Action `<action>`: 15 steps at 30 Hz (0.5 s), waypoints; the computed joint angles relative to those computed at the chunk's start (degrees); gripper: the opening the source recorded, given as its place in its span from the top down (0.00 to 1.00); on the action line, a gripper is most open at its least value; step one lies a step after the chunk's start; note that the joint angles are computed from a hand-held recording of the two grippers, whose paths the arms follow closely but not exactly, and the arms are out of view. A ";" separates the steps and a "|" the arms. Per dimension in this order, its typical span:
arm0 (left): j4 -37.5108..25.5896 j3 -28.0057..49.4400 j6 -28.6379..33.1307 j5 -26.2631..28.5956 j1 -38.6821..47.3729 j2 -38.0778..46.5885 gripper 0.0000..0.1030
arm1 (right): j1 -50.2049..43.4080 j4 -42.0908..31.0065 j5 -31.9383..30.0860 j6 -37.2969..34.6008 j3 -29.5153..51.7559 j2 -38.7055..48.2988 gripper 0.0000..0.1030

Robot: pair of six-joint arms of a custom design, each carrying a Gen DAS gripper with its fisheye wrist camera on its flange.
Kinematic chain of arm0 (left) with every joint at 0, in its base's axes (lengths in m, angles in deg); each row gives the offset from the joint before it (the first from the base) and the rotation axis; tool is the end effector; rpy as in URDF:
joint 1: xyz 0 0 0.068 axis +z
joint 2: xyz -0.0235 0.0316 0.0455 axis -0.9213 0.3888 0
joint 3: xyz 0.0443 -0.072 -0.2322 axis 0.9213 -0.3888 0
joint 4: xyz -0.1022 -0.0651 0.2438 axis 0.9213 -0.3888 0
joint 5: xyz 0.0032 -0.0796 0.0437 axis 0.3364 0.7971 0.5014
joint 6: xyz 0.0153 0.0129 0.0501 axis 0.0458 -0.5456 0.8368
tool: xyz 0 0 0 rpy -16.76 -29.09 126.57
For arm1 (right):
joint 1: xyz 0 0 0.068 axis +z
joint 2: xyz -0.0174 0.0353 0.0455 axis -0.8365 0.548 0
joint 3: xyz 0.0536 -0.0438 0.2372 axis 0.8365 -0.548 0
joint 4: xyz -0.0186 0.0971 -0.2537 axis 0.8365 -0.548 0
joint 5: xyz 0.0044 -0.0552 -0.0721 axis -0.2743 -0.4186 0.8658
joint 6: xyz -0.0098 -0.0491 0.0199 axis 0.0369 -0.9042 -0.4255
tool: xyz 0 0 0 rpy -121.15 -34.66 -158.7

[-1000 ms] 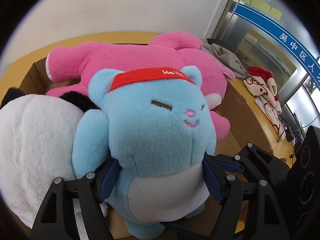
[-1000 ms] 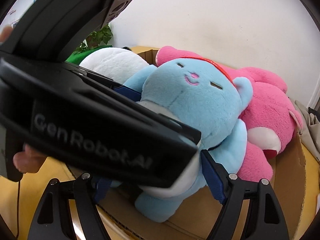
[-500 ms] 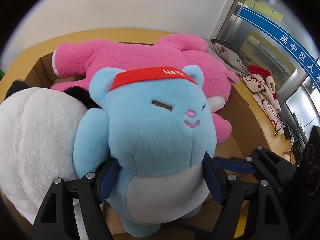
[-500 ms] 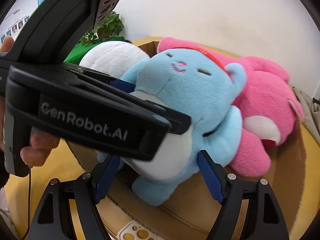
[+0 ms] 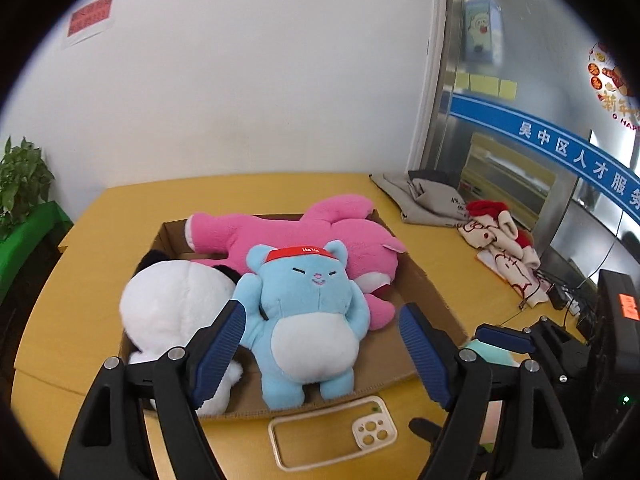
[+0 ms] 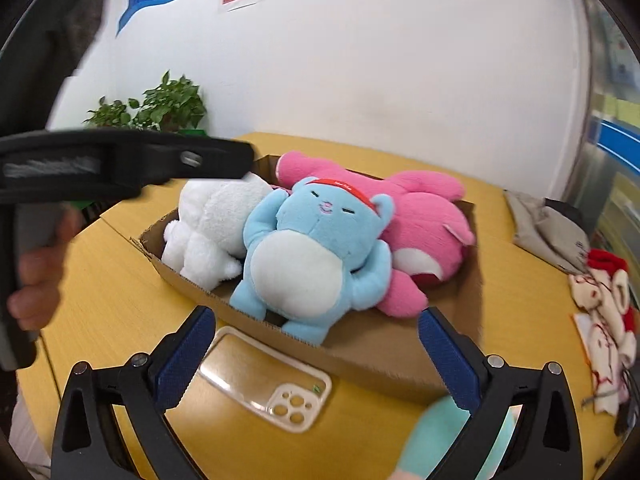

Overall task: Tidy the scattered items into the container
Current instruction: 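Open both grippers to release the blue plush in the box, then move both grippers toward the teal-and-pink pig plush on the table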

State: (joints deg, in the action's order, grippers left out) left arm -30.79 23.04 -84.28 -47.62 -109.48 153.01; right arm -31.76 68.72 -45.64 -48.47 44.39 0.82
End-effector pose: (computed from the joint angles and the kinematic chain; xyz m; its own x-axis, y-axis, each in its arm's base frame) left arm 0.2258 -0.1797 0.1948 -0.5461 -0.1241 -0.8285 -0.0449 0.9919 -0.1190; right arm 0.2940 0.1465 0.1496 -0.3926 -0.4482 -0.8031 -0.7015 0.7107 -0.0537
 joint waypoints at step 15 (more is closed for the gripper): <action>-5.69 -3.72 -11.41 -8.39 -11.52 -5.66 0.23 | 3.66 -7.80 7.10 4.80 -10.96 -21.72 0.00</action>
State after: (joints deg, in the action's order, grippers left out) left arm -36.49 19.31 -95.70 -56.01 -121.00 147.35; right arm -28.10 60.93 -38.54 -43.67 33.44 -20.90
